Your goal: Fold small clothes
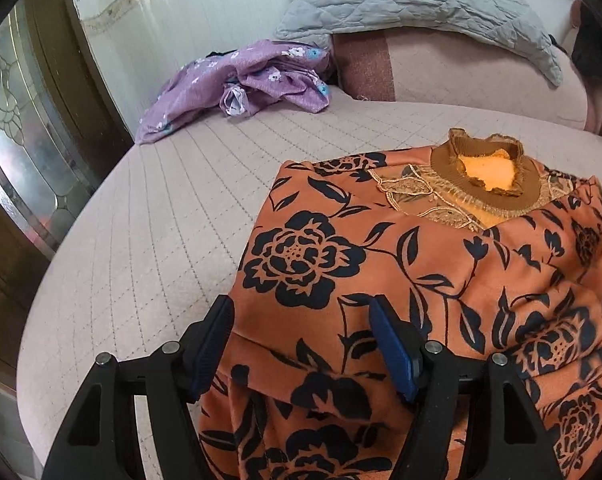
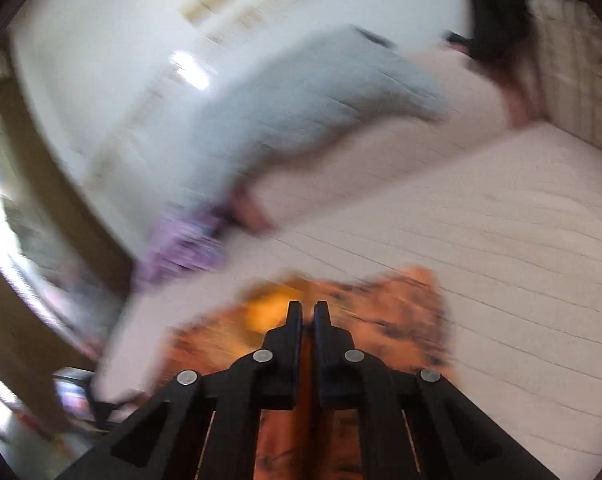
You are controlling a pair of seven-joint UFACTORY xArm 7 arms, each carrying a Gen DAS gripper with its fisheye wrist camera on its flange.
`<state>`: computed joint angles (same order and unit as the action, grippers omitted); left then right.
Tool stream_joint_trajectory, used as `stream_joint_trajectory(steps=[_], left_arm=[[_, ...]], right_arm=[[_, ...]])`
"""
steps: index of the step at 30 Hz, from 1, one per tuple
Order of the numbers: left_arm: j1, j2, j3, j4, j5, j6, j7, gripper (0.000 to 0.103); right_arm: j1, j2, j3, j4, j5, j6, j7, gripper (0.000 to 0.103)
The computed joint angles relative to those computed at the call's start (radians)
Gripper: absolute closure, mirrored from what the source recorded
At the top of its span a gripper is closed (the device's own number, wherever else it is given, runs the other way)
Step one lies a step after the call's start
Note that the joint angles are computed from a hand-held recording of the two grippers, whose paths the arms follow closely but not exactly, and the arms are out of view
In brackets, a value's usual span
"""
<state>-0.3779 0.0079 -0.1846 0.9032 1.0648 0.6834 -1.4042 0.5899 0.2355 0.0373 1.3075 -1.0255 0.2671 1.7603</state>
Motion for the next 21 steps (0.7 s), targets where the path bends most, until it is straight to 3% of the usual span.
stream_joint_trajectory(steps=[2,4,7,9,12,13,16,18,19,21], left_arm=[[-0.002,0.008,-0.001,0.0,-0.016,-0.003,0.023,0.032],[-0.006,0.014,-0.001,0.001,-0.028,-0.005,0.047,0.032],[-0.013,0.007,-0.002,-0.004,-0.024,-0.014,0.063,0.032],[-0.01,-0.001,0.0,-0.014,-0.038,-0.046,0.078,0.032],[-0.021,0.031,-0.009,0.004,-0.055,-0.011,0.142,0.031],[-0.03,0.036,-0.01,0.008,-0.026,0.005,0.126,0.031],[-0.039,0.033,-0.004,0.015,-0.023,0.012,0.127,0.031],[-0.032,0.016,0.005,0.003,-0.025,-0.013,0.107,0.031],[-0.026,0.002,0.008,-0.006,-0.011,-0.023,0.083,0.031],[-0.013,-0.039,0.007,-0.03,0.036,-0.032,0.018,0.031]], right_arm=[[-0.055,0.001,0.042,-0.047,0.196,0.023,-0.108,0.097],[-0.076,-0.01,0.056,-0.08,0.311,0.014,-0.175,0.096],[-0.117,0.0,0.099,-0.105,0.48,-0.097,-0.32,0.092],[-0.151,0.02,0.156,-0.106,0.598,-0.119,-0.444,0.085],[-0.143,0.084,0.191,-0.049,0.684,-0.104,-0.547,0.046],[-0.139,0.107,0.202,-0.025,0.706,-0.096,-0.583,0.039],[-0.072,0.159,0.162,0.032,0.703,-0.079,-0.622,0.039],[-0.099,0.228,0.228,0.123,0.781,0.068,-0.749,0.04],[-0.083,0.261,0.223,0.162,0.788,0.129,-0.776,0.041],[-0.003,0.251,0.142,0.177,0.736,0.158,-0.751,0.041]])
